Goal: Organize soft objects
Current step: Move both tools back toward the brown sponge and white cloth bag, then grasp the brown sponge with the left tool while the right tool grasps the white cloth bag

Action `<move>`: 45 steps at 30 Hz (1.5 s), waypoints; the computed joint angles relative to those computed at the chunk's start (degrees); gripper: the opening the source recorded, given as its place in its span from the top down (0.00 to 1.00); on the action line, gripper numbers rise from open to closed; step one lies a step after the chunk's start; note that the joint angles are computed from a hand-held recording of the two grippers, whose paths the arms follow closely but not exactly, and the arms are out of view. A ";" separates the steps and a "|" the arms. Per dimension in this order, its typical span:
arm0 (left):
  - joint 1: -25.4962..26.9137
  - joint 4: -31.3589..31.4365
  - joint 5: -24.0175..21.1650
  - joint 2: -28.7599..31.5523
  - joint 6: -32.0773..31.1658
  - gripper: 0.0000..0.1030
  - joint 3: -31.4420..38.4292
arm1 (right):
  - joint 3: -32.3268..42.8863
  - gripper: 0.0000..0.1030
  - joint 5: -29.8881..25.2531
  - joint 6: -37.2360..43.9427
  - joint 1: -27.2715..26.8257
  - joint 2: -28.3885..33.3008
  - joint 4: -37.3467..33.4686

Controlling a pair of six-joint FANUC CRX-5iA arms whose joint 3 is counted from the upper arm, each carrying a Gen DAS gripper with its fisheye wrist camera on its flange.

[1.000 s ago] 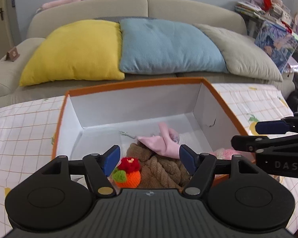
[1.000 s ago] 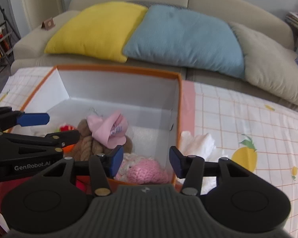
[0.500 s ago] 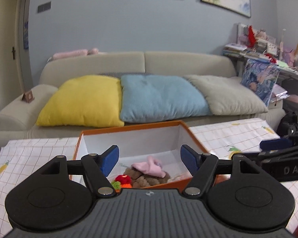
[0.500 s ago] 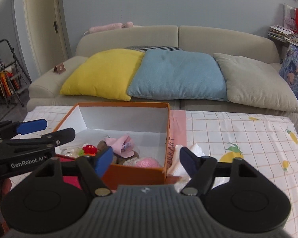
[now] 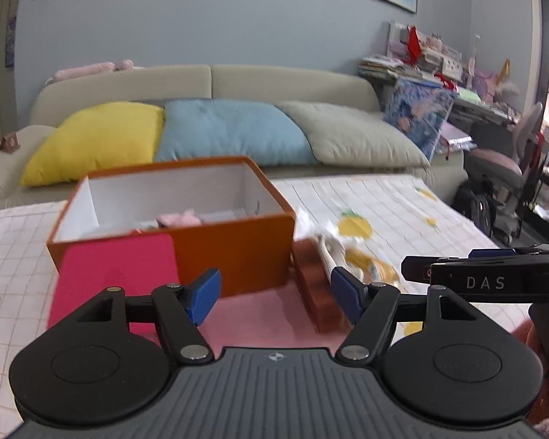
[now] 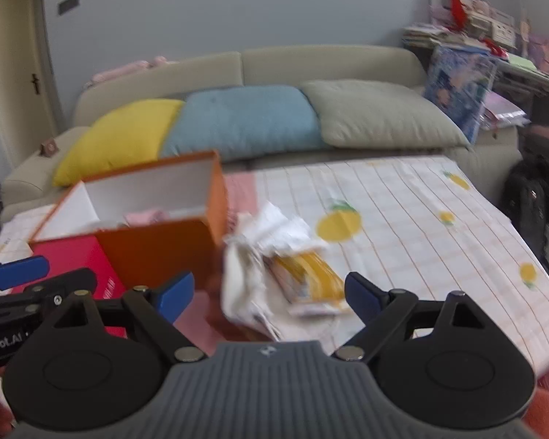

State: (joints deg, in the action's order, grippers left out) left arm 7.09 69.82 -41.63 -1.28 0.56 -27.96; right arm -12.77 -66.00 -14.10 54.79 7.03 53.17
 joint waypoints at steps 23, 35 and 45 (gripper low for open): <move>-2.31 -11.78 -0.91 3.88 6.89 0.24 3.43 | -1.93 0.24 4.20 5.22 -4.02 -1.82 -13.96; -3.53 -19.53 0.61 7.44 12.73 0.36 8.81 | 0.36 0.48 11.58 16.38 -6.39 1.67 -14.24; -2.03 -22.61 -1.94 8.86 15.77 0.36 11.10 | 0.24 0.80 18.27 23.19 -9.49 4.23 -12.07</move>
State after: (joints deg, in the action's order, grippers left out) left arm 5.06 47.20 -43.58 7.58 16.33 -16.86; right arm -12.53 -47.73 9.10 45.30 11.27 41.10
